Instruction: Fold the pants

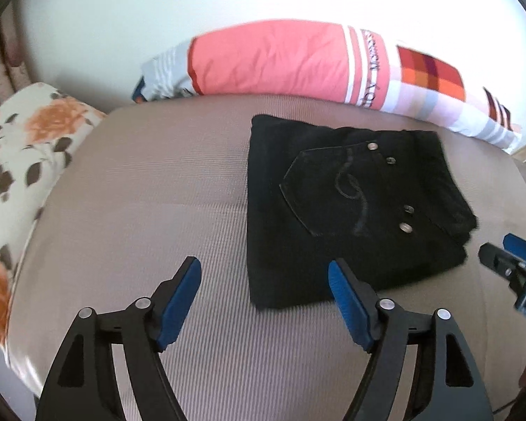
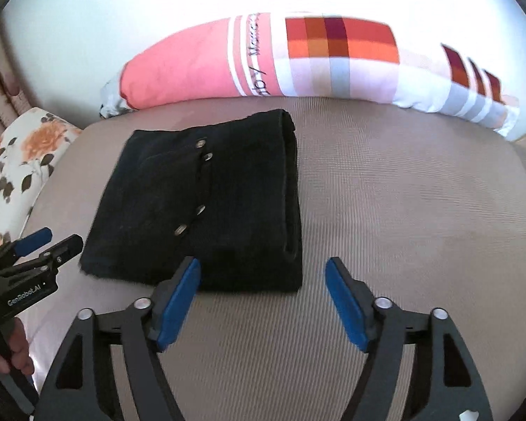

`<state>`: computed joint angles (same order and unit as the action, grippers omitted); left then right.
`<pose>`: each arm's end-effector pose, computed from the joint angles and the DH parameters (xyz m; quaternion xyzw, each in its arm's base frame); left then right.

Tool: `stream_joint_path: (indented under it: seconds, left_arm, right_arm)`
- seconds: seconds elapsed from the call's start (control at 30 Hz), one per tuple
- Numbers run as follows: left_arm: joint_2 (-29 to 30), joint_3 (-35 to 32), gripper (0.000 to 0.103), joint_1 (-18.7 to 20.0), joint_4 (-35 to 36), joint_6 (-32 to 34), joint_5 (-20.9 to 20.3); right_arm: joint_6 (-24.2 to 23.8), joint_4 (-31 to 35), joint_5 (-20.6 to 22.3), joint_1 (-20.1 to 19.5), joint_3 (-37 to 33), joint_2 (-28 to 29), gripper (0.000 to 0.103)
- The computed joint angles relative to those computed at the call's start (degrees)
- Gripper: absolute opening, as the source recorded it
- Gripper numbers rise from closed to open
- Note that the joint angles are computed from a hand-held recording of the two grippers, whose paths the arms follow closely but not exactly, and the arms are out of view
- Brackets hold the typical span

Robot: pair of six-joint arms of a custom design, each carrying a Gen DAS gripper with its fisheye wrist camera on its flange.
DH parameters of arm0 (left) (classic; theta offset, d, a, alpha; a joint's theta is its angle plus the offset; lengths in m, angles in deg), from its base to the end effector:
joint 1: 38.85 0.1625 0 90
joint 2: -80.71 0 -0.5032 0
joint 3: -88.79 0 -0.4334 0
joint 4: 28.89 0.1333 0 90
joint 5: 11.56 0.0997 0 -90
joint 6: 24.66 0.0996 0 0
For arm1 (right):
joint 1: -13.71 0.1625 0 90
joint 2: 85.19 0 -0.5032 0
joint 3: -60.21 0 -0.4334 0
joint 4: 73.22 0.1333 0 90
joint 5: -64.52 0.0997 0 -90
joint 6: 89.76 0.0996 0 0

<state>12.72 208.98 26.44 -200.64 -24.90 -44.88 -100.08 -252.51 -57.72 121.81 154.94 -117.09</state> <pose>-0.0407 -0.6064 0.2881 0.0620 0.8574 -0.3183 0.3997 0.3098 -0.6898 0.0118 0.1680 -0.9222 0.2377 0.2547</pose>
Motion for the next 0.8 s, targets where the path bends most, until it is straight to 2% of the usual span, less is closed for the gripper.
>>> stream_joint_path:
  seconds: [0.13,0.27,0.4,0.57,0.8]
  left_arm:
    - [-3.12,5.33,0.078,-3.83,-2.24,-2.68,3.88]
    - [-5.76,9.27,0.078,-6.86,-2.31,-6.69,6.67]
    - [-7.21,11.99,0.078,-9.02,-2.81,-7.69,9.13]
    - [-8.93,14.13,0.078,-10.37,-1.65,-10.54,10.0]
    - [-9.61,15.01,0.078,-10.43,0.46,-12.87,10.1]
  right_arm:
    - [0.87,-4.57,0.05,1.61,4.35,-1.35,0.079]
    - [-0.14,-8.56,-0.63,3.31,6.58,-1.52,0.084]
    - [-1.26,-13.98,-0.22,4.68,8.75,-1.55,0.087]
    - [-3.6,-17.82,-2.16,6.38,9.97,-1.04,0.09]
    - [-3.0,-18.47,-2.69,7.02,10.79,-0.73,0.091]
